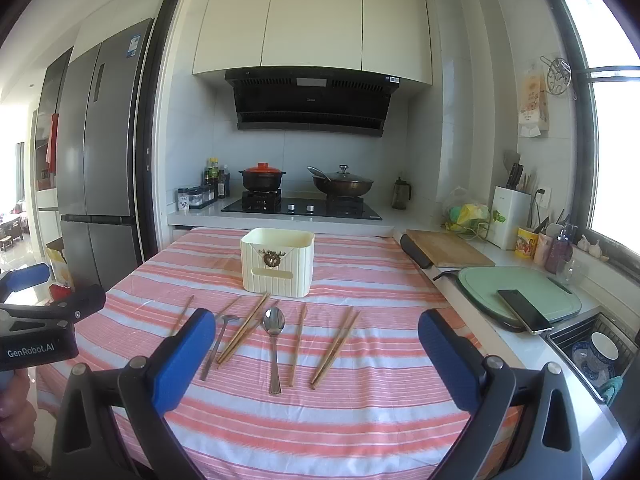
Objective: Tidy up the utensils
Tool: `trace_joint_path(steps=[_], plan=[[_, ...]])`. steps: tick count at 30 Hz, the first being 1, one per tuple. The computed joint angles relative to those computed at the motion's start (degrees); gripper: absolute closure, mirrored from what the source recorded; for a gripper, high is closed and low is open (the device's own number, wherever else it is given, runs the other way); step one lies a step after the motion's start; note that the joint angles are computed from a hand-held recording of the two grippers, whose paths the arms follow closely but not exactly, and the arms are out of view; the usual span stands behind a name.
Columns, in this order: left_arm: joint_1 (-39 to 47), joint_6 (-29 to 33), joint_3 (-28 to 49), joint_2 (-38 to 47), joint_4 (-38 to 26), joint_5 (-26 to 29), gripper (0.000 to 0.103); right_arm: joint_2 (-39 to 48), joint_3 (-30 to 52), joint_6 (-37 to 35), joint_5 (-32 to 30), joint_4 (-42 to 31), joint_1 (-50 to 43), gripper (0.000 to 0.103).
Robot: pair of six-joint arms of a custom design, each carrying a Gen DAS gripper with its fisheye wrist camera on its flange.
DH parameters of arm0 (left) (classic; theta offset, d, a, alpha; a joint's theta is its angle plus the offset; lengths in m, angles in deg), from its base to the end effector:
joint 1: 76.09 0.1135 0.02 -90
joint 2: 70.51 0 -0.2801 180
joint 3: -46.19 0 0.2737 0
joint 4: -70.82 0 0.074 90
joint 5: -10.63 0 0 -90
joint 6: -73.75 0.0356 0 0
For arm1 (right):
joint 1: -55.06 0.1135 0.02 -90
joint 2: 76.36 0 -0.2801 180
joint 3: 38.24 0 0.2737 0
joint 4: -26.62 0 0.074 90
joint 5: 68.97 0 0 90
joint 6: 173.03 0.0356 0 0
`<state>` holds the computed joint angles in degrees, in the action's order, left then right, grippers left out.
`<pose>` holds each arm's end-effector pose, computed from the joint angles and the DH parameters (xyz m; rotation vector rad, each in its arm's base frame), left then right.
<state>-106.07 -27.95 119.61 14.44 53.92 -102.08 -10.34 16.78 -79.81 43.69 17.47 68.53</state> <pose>0.3165 -0.1667 0.2869 0.0819 2.0242 -0.0488 0.2708 0.0508 0.2804 0.0940 1.8961 -0.1822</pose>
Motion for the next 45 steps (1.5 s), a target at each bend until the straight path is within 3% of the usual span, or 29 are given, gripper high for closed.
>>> trace_joint_path(steps=[38, 42, 45], plan=[[0.13, -0.05, -1.14, 0.46, 0.98, 0.19, 0.0, 0.56, -0.02, 0.38, -1.25, -0.09, -1.07, 0.0], [0.93, -0.61, -0.44, 1.47, 0.5, 1.77, 0.0, 0.6, -0.24, 0.36, -1.59, 0.27, -1.21, 0.0], [2.44, -0.04, 0.38, 2.97, -0.37, 6.87, 0.0, 1.41, -0.17, 0.97, -2.77, 0.43, -2.02, 0.0]])
